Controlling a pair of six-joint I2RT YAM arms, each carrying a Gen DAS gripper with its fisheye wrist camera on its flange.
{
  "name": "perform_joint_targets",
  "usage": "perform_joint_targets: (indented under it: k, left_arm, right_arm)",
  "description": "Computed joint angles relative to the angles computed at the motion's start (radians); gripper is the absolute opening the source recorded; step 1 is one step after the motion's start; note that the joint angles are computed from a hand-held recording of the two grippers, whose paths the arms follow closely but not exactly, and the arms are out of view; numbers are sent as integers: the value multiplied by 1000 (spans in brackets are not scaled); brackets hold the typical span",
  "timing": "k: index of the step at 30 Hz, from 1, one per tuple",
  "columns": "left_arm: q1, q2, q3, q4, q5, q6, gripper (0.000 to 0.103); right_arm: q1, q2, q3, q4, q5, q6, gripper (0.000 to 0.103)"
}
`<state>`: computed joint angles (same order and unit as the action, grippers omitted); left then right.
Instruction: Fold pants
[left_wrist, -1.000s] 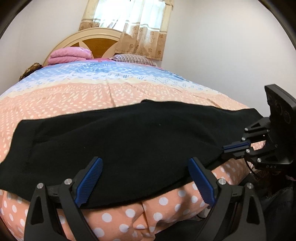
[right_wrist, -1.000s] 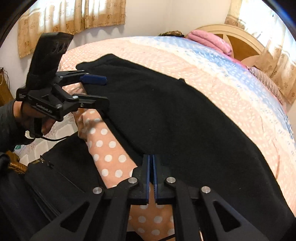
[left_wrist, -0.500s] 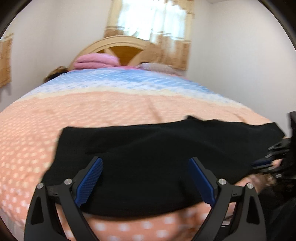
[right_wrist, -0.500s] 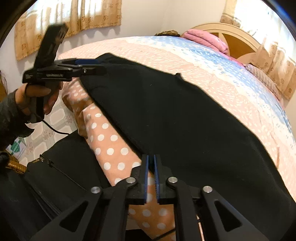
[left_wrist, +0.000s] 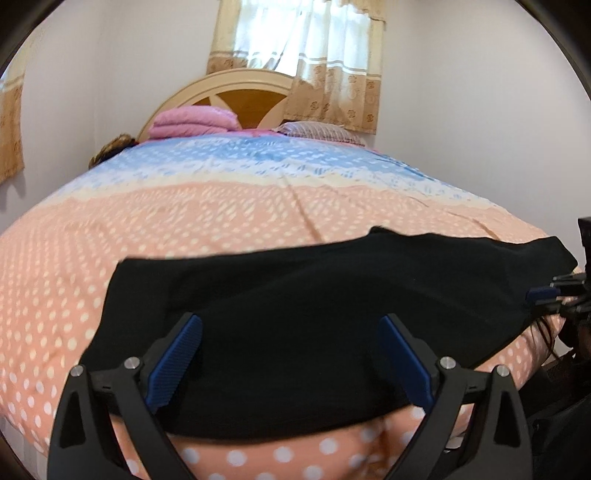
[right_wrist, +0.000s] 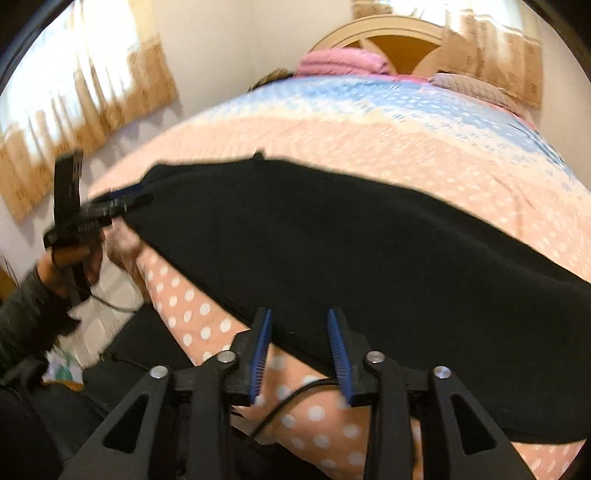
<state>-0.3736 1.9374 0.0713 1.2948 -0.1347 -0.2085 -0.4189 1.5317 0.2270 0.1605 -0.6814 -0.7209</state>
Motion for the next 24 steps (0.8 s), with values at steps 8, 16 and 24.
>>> perform_joint_targets:
  k: [8,16,24]
  left_arm:
    - [7,-42,43,-113,-29,-38,101]
    - [-112,-72,95,-205,-102,-63,101]
    - [-175,-101,162,-324,-163,-92,101]
  right_arm:
    - [-550,58,255,-371,-188,-285,40]
    - [-884,322,632,-385,-222,-95,40]
    - [-981,525,928,-465,-221,15,40]
